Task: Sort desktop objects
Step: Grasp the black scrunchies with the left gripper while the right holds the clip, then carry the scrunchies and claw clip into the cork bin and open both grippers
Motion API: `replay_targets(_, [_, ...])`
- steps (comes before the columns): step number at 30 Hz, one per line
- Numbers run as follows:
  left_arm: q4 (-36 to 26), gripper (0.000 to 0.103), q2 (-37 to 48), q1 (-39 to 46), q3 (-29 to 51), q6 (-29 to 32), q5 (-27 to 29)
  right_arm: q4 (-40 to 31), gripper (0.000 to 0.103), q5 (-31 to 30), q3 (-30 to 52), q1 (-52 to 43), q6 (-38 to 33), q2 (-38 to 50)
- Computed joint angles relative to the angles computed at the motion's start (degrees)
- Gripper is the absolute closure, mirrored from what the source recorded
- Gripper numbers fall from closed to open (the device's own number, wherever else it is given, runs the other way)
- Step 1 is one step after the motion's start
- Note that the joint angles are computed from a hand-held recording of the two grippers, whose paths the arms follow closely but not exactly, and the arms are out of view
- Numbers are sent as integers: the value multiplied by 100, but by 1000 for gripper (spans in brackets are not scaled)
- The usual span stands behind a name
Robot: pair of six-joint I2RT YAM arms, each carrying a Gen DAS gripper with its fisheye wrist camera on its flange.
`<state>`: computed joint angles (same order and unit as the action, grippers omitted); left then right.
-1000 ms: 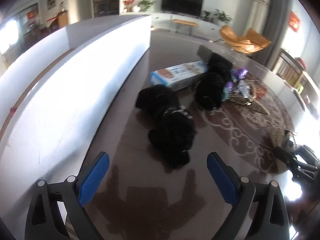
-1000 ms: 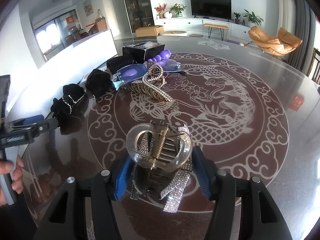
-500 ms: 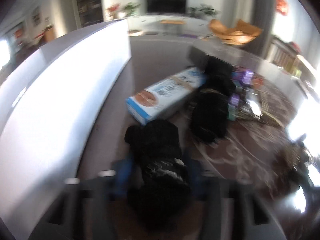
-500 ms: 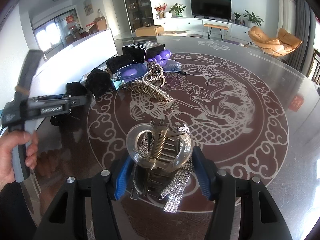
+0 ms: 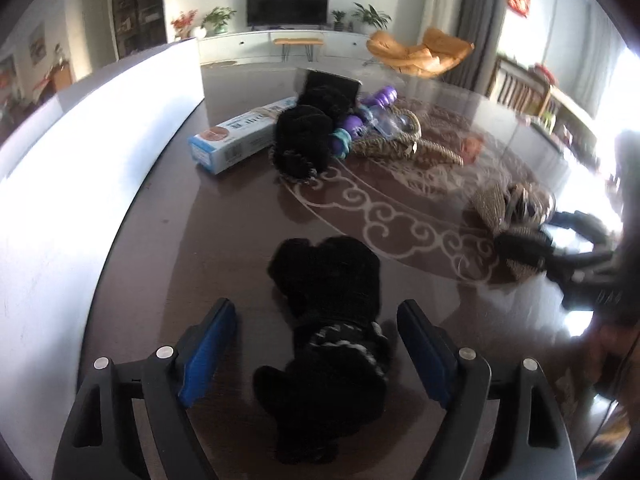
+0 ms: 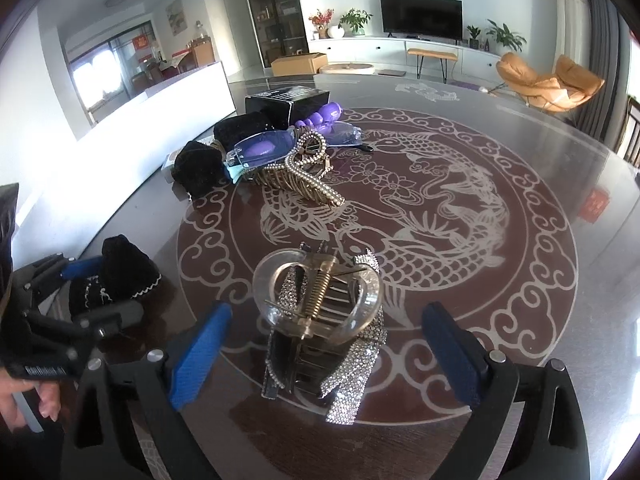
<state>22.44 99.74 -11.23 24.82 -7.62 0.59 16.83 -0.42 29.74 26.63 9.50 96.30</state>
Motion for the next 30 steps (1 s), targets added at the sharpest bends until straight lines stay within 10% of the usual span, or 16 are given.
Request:
replay_targets(6, [-529,1,-784,88,-410,221,9,-344,1,356,314,188,37,297])
replay_targets(19, [-1498,0,-409,-200,293,68,-460,-2244,6,67,1442,63,-553,552])
replay_targets(21, [-1280,16,-494,-187,150,87,-503,-2289,50,289,1447,128,-543,444])
replay_targets(22, [-1004,63,-685,-186,-79,129,-528,-2480,49,218,1507,106,-517,363])
replay_targets(23, [-915,71,-850,-165,-221,216,-493,-2642,50,159,1563,89,-462,338])
replay_targets(30, [-1662,72,-3319,511,-1150,189,457,-3013,50,153,1045,254,-743,-590])
